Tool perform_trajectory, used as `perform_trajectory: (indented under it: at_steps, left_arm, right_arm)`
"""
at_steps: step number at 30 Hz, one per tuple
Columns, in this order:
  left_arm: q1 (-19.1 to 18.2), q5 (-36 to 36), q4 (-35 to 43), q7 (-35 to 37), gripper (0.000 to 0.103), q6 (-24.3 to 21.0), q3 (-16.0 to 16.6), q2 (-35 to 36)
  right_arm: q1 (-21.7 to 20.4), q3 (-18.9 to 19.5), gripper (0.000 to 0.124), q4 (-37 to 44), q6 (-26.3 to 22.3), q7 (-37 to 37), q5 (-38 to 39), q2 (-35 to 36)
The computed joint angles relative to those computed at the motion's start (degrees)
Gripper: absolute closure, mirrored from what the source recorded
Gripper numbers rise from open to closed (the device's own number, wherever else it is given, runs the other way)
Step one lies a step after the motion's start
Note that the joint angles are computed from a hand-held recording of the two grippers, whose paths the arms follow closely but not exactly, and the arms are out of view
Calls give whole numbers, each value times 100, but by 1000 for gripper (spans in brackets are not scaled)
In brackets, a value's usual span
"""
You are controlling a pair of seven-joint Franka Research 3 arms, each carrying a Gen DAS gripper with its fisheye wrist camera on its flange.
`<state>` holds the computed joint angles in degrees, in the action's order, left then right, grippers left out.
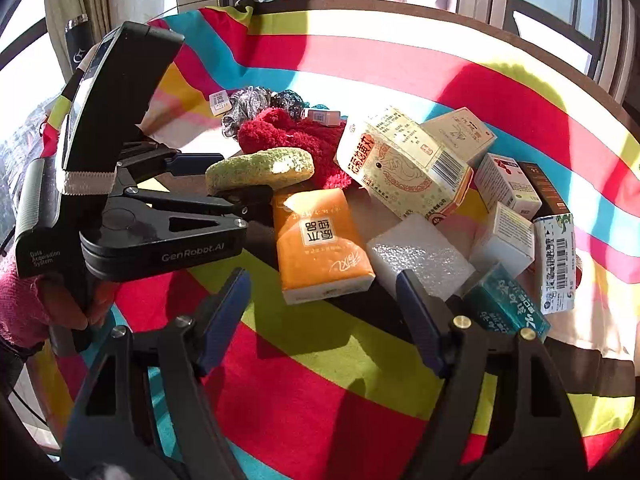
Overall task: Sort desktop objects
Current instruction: 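Grasp the round green sponge with the left tool while the right tool grasps the orange tissue pack, then carry the green sponge with the left tool while the right tool carries the orange pack to the box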
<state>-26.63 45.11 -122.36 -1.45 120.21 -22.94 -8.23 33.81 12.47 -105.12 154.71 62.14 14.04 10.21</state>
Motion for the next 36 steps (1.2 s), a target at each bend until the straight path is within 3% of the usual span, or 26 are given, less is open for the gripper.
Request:
perform_trajectory:
  at_steps: [4,6,7,8,9,10,12,20,24,31,36]
  left_arm:
    - [89,-136,-271,81,44,743,149,-151]
    - [154,-204,-348,56,45,958,163,-187]
    - [185,-199,-412,6,50,1066,160,-230]
    - [212,-198,-467,-27,64,1199,160,-265]
    - [231,-240,-508,-59,70,1296,155,-285]
    - [247,-284,-548,-99,72,1346,141,-306]
    - [265,-298,-670,-266,72,1463,88,-411]
    - [-42,-384,-635,-664,86,1122,-371,-482]
    - [-288,-191,-174,-743,86,693,-556,-106]
    - [-431,-303,-96,-945,82,777,-265,15]
    - [-376,17,327,-865,84,439,-174,377]
  right_arm:
    - [215,-100,43,369,22,-8,-725,357]
    - [181,6,41,469,-72,-377,-686,425]
    - [177,41,41,505,-129,-543,-667,453]
    - [245,4,43,525,-176,-588,-821,481]
    - [366,-91,49,524,-192,-482,-1107,497]
    - [357,-67,52,463,-115,-540,-1078,467]
    - [471,-221,70,478,-255,-98,-1334,425]
    - [-50,52,71,-1332,64,-842,502,-1085]
    - [-106,-3,70,-2172,274,-689,531,-1823]
    - [-160,-160,70,-2855,342,-371,591,-2502]
    - [-85,-318,70,-3141,435,-445,994,-2743]
